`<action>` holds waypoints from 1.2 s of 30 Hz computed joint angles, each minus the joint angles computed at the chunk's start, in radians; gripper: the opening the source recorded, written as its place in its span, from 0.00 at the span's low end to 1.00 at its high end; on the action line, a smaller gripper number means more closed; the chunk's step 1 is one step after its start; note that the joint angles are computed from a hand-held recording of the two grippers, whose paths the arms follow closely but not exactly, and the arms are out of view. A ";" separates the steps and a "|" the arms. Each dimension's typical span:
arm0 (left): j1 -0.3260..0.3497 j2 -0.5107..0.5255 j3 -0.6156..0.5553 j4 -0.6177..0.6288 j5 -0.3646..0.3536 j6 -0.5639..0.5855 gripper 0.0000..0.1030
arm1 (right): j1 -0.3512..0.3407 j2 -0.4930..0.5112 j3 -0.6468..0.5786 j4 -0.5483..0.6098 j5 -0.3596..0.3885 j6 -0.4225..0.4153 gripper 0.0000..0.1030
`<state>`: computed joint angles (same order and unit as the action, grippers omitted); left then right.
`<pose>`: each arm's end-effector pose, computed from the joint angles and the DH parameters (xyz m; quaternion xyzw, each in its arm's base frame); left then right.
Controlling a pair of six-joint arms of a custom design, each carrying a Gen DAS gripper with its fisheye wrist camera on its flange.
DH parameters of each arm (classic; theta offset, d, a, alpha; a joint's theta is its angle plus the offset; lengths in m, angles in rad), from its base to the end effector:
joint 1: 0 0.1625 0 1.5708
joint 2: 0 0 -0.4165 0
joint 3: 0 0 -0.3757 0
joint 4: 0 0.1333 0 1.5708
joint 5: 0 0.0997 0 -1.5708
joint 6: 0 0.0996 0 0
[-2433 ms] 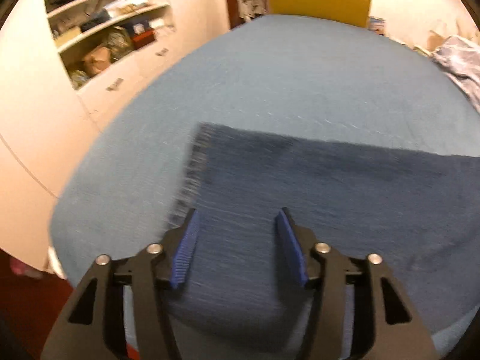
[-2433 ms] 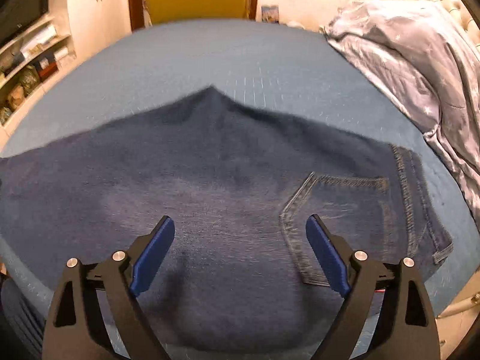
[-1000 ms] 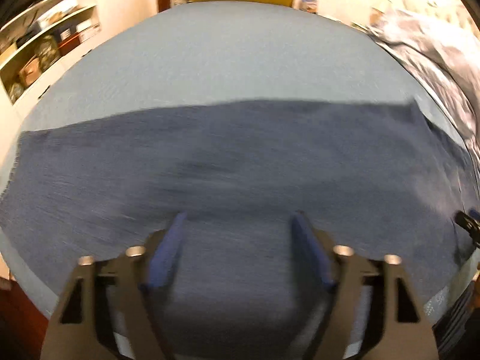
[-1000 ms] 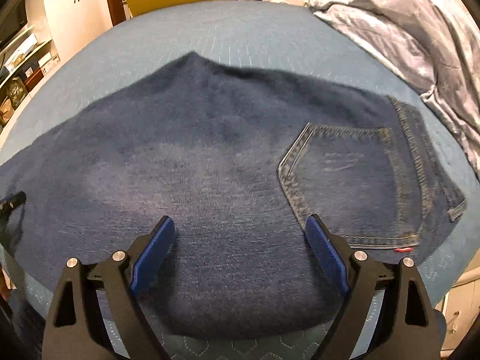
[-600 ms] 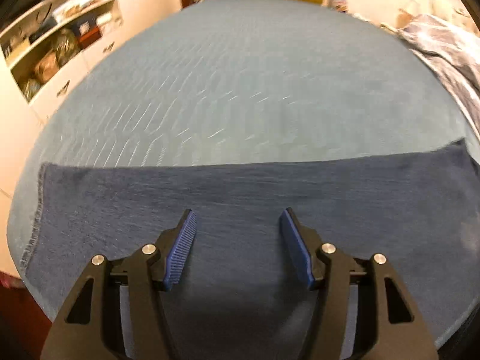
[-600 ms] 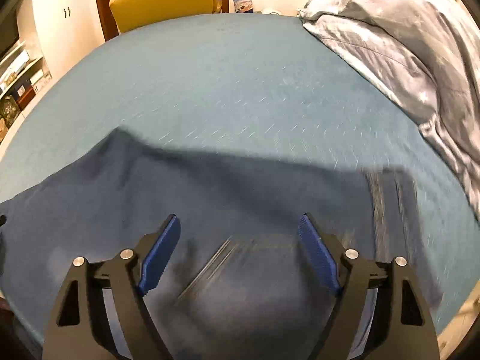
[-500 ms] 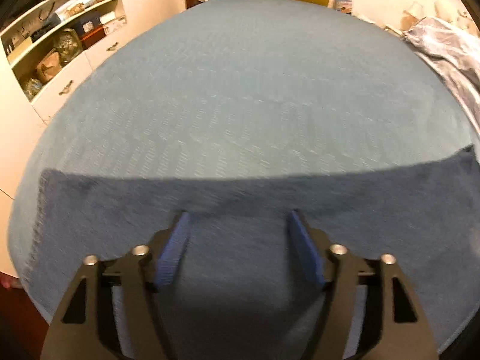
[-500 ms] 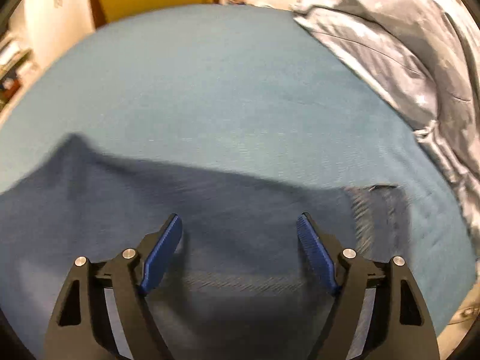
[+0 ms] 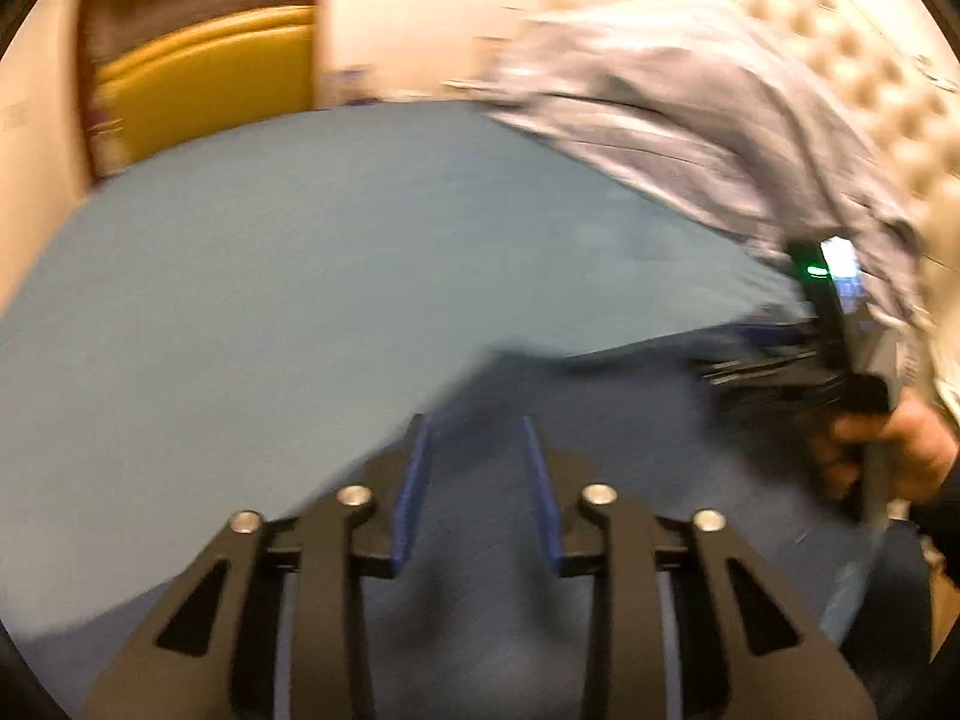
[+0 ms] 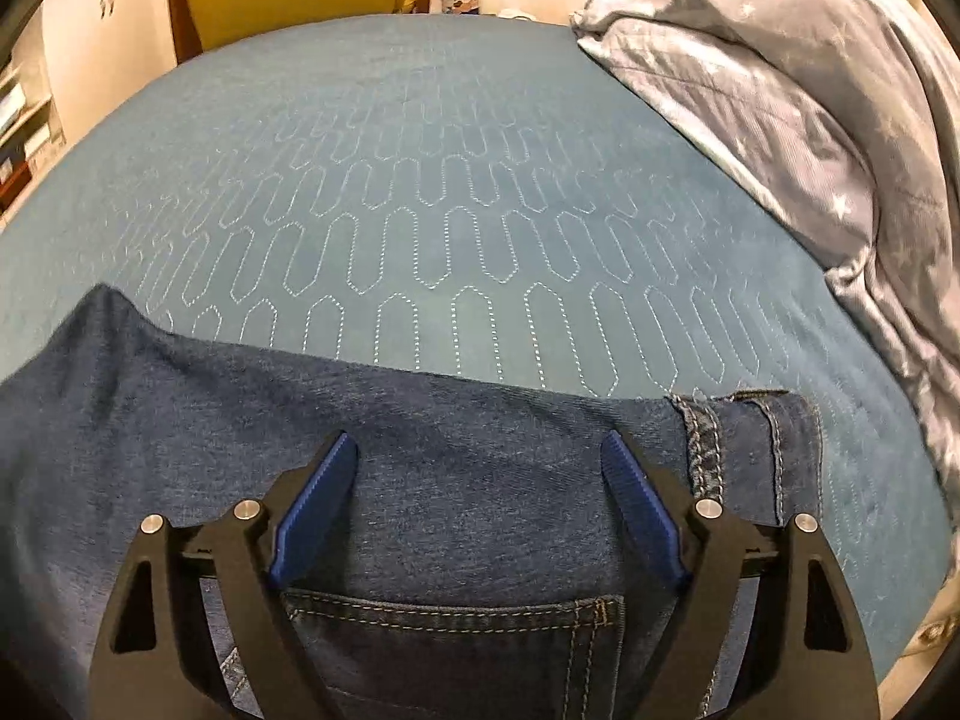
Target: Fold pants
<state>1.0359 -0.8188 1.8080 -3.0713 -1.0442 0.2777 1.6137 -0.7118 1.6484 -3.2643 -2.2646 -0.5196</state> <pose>-0.1583 -0.6269 0.1264 0.3087 0.8841 -0.2744 0.2184 0.0980 -0.6594 0.1447 0.1219 -0.8744 0.2631 0.3890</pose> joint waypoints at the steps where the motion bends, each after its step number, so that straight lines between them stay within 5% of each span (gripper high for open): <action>1: 0.008 0.042 -0.046 0.038 -0.030 0.005 0.24 | 0.000 -0.007 0.001 0.008 0.002 0.002 0.77; 5: 0.072 0.169 -0.234 0.163 0.003 0.033 0.19 | -0.006 -0.049 0.036 -0.084 0.057 -0.090 0.77; 8: 0.107 0.193 -0.315 0.189 -0.011 0.036 0.28 | -0.034 -0.045 -0.008 -0.072 0.027 -0.094 0.77; 11: 0.095 0.191 -0.319 0.164 0.018 0.009 0.29 | -0.072 -0.046 -0.040 -0.006 0.024 -0.070 0.76; 14: 0.070 0.182 -0.287 0.107 0.005 0.016 0.29 | -0.066 -0.016 -0.048 -0.075 0.006 -0.146 0.76; 18: 0.015 0.204 -0.247 0.089 0.057 0.038 0.30 | -0.050 -0.037 -0.032 -0.062 -0.012 -0.089 0.76; 21: -0.013 0.138 -0.122 0.029 0.145 -0.084 0.31 | -0.013 -0.073 0.035 -0.086 -0.029 -0.074 0.77; 23: -0.026 0.092 -0.029 -0.013 0.186 -0.189 0.49 | 0.014 -0.103 0.099 -0.074 -0.049 -0.009 0.79; 27: -0.060 -0.061 0.239 0.008 0.347 -0.453 0.56 | 0.074 -0.138 0.255 -0.082 -0.049 0.075 0.82; 31: -0.088 -0.173 0.433 0.046 0.403 -0.634 0.58 | 0.110 -0.138 0.346 -0.087 -0.056 0.135 0.82; 33: -0.108 -0.201 0.468 0.126 0.430 -0.689 0.69 | 0.110 -0.126 0.365 -0.062 -0.070 0.158 0.82; 36: -0.128 -0.232 0.484 0.211 0.436 -0.741 0.71 | 0.108 -0.081 0.375 -0.134 -0.111 0.103 0.83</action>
<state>0.9081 -1.0509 2.2923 -2.8603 -0.6078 -0.4634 1.7219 -0.7930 2.0237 -3.3980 -2.3759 -0.4168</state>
